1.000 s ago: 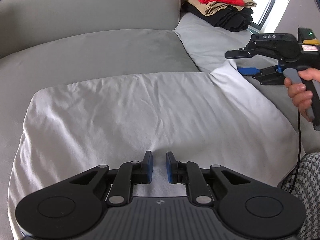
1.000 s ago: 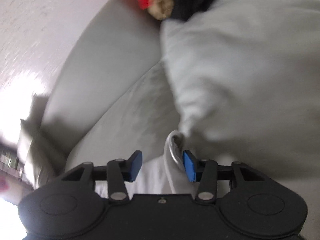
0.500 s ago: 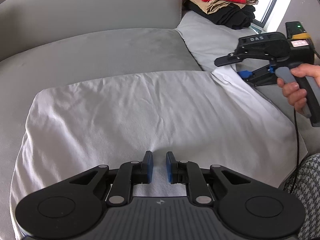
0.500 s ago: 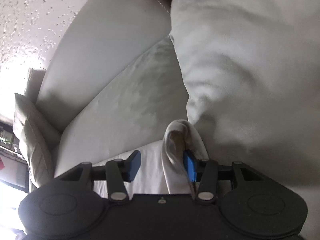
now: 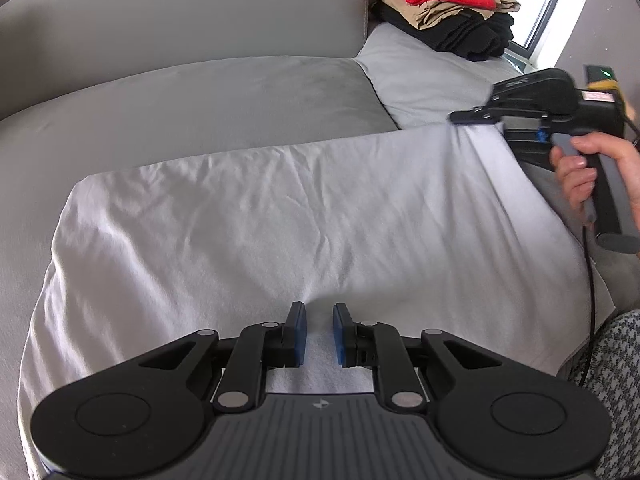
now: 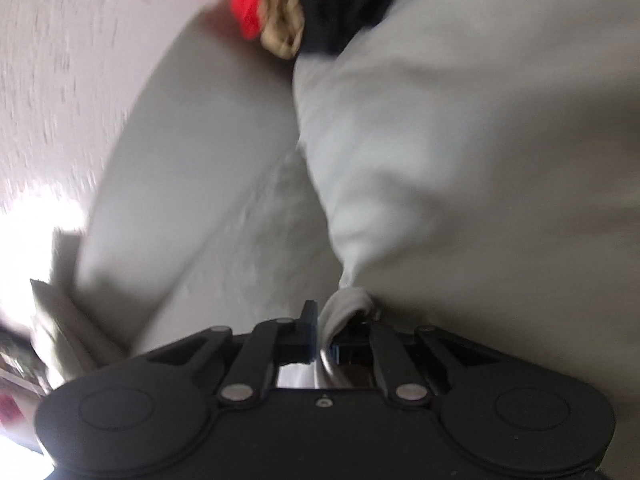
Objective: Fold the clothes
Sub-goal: 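Grasp the folded shirt edge with the right gripper and smooth it flat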
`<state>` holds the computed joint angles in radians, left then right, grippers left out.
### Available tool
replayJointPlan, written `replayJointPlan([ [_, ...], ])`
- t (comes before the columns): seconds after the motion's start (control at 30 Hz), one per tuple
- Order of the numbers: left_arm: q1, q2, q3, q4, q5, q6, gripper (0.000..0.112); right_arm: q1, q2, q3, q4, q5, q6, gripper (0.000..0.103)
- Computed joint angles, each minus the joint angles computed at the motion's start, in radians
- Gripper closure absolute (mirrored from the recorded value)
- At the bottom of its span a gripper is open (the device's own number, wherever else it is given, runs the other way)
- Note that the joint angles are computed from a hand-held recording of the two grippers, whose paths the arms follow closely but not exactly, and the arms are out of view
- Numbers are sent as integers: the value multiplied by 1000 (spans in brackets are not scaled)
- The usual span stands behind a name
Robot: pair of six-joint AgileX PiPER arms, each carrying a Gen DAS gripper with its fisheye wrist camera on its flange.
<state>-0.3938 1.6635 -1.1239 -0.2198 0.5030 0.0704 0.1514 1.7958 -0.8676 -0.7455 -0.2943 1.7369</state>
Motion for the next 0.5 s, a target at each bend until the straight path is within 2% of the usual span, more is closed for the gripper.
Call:
replayJointPlan([
  [0.1, 2, -1, 5, -6, -5, 7, 98, -46, -28, 64, 74, -86, -14, 96],
  [0.33, 11, -5, 12, -21, -9, 24, 94, -110, -88, 159, 103, -158, 34, 96],
  [0.4, 11, -6, 16, -24, -12, 27, 94, -117, -120, 179, 84, -139, 34, 96],
  [0.5, 9, -10, 20, -18, -14, 27, 94, -87, -162, 170, 247, -16, -134, 95],
])
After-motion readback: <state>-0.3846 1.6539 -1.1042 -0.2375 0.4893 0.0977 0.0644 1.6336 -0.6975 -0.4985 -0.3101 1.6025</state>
